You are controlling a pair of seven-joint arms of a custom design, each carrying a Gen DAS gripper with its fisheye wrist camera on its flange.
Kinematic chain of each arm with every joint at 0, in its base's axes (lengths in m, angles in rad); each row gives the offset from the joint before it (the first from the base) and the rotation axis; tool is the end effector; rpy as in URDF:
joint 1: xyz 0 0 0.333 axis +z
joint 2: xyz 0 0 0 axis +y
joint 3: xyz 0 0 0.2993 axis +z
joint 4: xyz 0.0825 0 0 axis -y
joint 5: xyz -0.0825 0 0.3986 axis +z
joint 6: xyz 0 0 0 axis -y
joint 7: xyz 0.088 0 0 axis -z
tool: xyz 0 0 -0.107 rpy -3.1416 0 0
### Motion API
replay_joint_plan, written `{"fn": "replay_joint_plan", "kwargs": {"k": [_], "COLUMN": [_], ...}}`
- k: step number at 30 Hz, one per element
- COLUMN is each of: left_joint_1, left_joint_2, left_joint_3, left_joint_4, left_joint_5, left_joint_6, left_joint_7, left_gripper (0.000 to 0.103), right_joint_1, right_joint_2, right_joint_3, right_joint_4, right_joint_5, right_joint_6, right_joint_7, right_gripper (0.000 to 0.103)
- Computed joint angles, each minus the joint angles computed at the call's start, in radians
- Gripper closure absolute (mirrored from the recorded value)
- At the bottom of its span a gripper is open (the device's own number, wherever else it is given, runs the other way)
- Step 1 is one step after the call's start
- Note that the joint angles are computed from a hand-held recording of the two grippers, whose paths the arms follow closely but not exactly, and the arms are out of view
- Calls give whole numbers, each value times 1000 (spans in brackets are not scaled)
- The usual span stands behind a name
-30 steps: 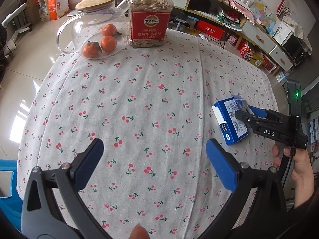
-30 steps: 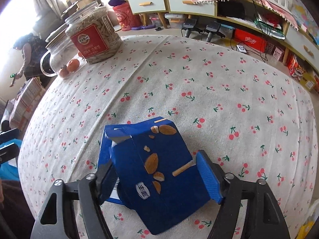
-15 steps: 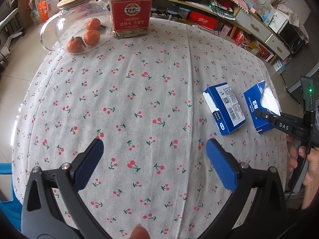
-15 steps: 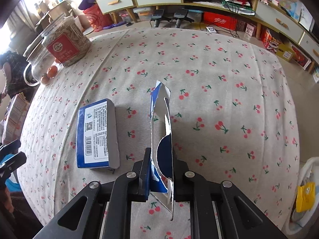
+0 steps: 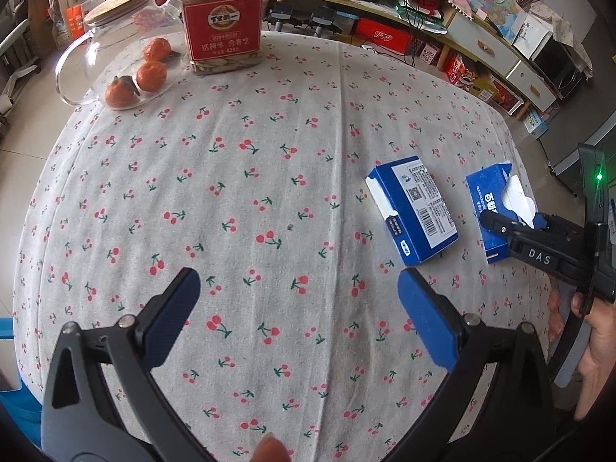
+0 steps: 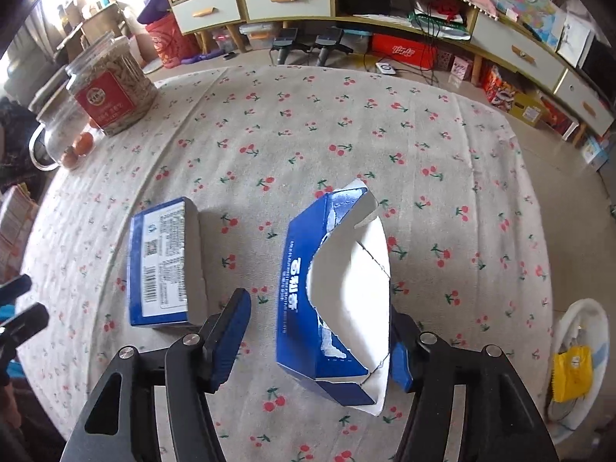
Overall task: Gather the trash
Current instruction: 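Grasp the torn blue biscuit box with the right tool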
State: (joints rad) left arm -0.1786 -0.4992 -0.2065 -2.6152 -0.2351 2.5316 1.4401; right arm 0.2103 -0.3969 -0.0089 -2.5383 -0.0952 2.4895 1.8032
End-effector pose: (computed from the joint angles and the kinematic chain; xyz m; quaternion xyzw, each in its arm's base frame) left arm 0.4065 -0.1610 0.4323 -0.6616 0.7205 -0.1944 0.0730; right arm 0.4502 0.0924 0.4245 -0.7080 0.6839 -0.1212 0.1279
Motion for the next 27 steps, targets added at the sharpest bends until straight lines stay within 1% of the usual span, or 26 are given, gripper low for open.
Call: {"fn": "replay_joint_plan", "kwargs": {"k": [1, 2, 4, 8, 13, 15, 18, 20, 23, 25, 27], "left_joint_1": [-2, -3, -6, -11, -18, -28, -45, -57, -69, -77, -89], "left_joint_2": [4, 7, 10, 20, 37, 47, 79, 108, 163, 197, 231], "left_joint_3": [0, -1, -6, -8, -4, -2, -1, -2, -25, -43, -47], "left_joint_4": [2, 3, 5, 11, 25, 32, 53, 74, 117, 143, 165], "left_joint_5": [-3, -4, -2, 1, -19, -38, -72, -91, -85, -66, -62], "left_joint_6": [0, 0, 0, 1, 5, 10, 20, 28, 48, 66, 84], "left_joint_7": [-2, -3, -7, -8, -21, -27, -31, -30, -44, -53, -50], "left_gripper": [1, 1, 1, 1, 1, 1, 1, 1, 1, 1, 1], "right_joint_1": [-20, -34, -32, -14, -21, -13, -13, -7, 1, -9, -23], "right_joint_2": [-3, -7, -23, -31, -5, 6, 6, -13, -62, -99, -139], "right_joint_3": [23, 39, 30, -3, -1, -7, -5, -16, -41, -50, -60], "right_joint_4": [0, -2, -11, -19, -15, -13, -15, -26, -48, -63, -81], "right_joint_5": [-48, -88, -100, -56, -44, -31, -26, 1, 50, 65, 74], "right_joint_6": [-9, -16, -14, -6, -14, -14, -21, -18, -24, -34, -46], "right_joint_7": [27, 50, 51, 16, 26, 5, -3, -17, -50, -55, -56], "right_gripper": [35, 29, 23, 23, 23, 30, 34, 35, 35, 35, 35]}}
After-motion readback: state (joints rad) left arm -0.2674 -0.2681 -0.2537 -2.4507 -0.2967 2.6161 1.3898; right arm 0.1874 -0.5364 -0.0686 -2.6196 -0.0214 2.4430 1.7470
